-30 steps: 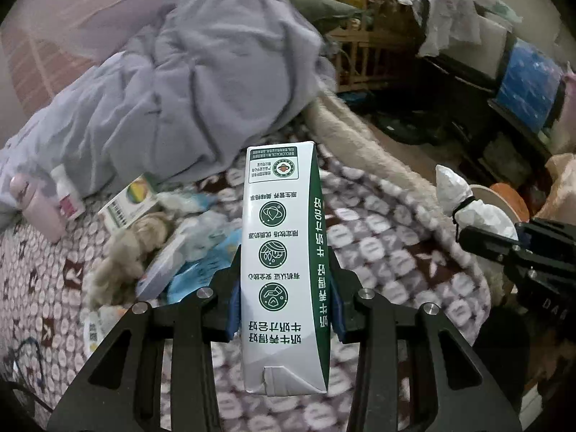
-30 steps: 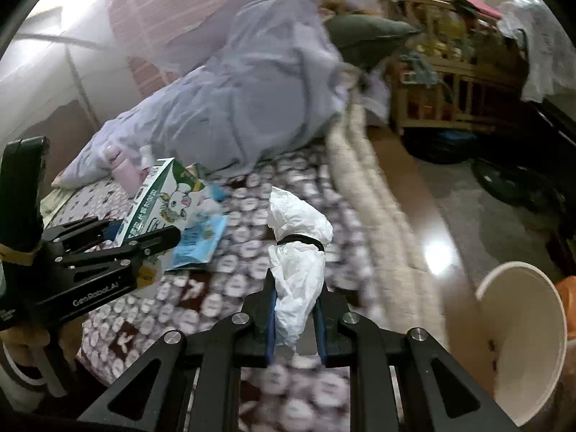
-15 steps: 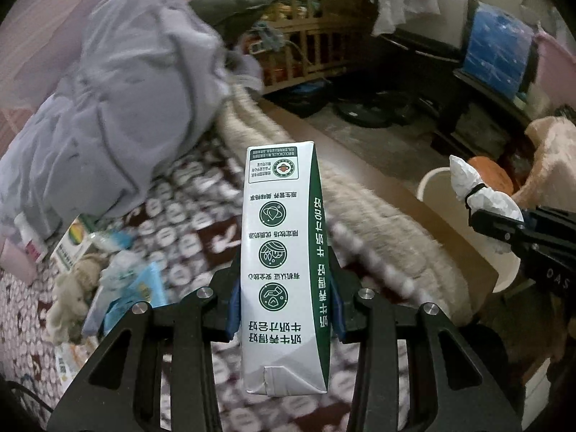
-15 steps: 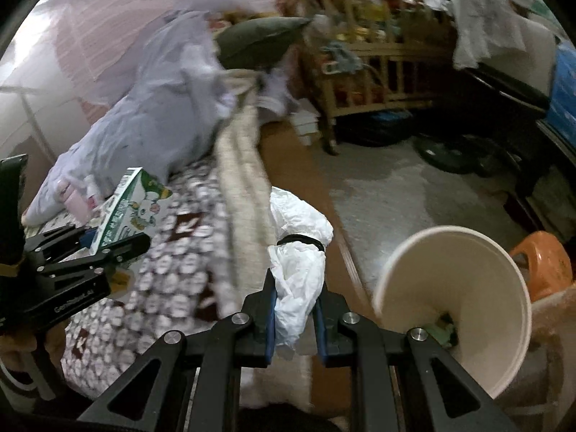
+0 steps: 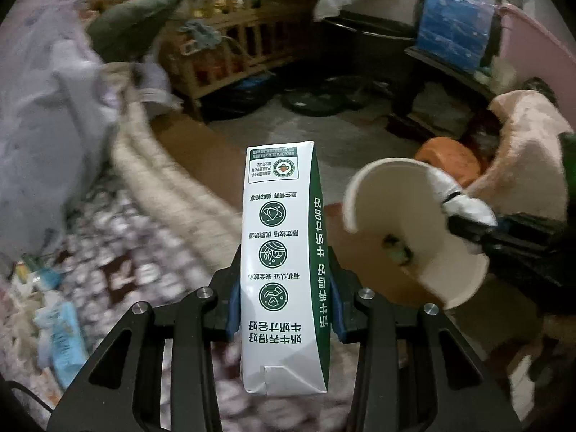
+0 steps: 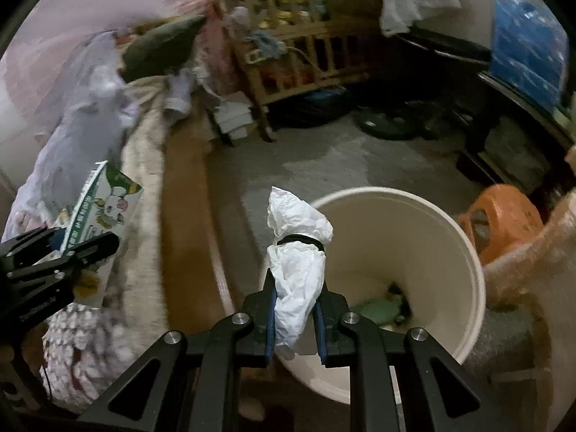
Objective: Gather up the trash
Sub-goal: 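Carry the carton and tissue over the white bucket and open both grippers, then move both open grippers back to the trash on the bed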
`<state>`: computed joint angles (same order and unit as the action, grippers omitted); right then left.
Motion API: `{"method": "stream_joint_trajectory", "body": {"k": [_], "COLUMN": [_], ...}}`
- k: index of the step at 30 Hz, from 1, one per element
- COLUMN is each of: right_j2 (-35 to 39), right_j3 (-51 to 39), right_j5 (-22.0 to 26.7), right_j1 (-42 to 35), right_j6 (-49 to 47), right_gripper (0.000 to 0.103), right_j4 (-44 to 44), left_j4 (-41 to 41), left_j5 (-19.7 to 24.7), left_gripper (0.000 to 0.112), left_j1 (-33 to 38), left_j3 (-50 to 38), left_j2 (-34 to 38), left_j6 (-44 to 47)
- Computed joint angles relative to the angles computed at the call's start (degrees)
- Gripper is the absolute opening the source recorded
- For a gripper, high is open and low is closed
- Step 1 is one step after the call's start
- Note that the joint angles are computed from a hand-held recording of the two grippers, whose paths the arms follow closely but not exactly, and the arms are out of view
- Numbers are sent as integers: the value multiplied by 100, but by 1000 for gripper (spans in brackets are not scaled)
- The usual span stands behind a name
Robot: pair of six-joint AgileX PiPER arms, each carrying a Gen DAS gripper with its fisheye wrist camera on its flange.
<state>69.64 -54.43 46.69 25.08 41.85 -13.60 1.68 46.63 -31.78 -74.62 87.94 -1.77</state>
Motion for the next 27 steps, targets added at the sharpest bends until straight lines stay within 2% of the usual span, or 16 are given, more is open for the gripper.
{"method": "stream_joint_trajectory", "body": {"k": [10, 11, 13, 14, 19, 27], "right_j2": [-7, 19, -20, -105, -50, 139], "right_j3": [339, 338, 395, 467, 479, 335], "right_j5": [-126, -113, -130, -199, -216, -212], "right_j1": [-1096, -1139, -1139, -1161, -1000, -486], "right_j6": [-449, -394, -187, -112, -103, 131], "right_gripper": [17, 20, 48, 49, 49, 49], "right_j4": [346, 297, 170, 181, 314, 315], "left_j4": [-2150, -2261, -2412, -2490, -2352, -2065], "left_j5": [514, 529, 435, 393, 476, 291], "left_gripper": [39, 48, 60, 60, 60, 60], "left_j1": [-65, -66, -59, -36, 90, 638], "left_j3": [-1135, -1187, -1168, -1134, -1059, -269], "left_j2": [1049, 1110, 1114, 1091, 956, 251], "left_j6": [951, 983, 992, 1022, 957, 978]}}
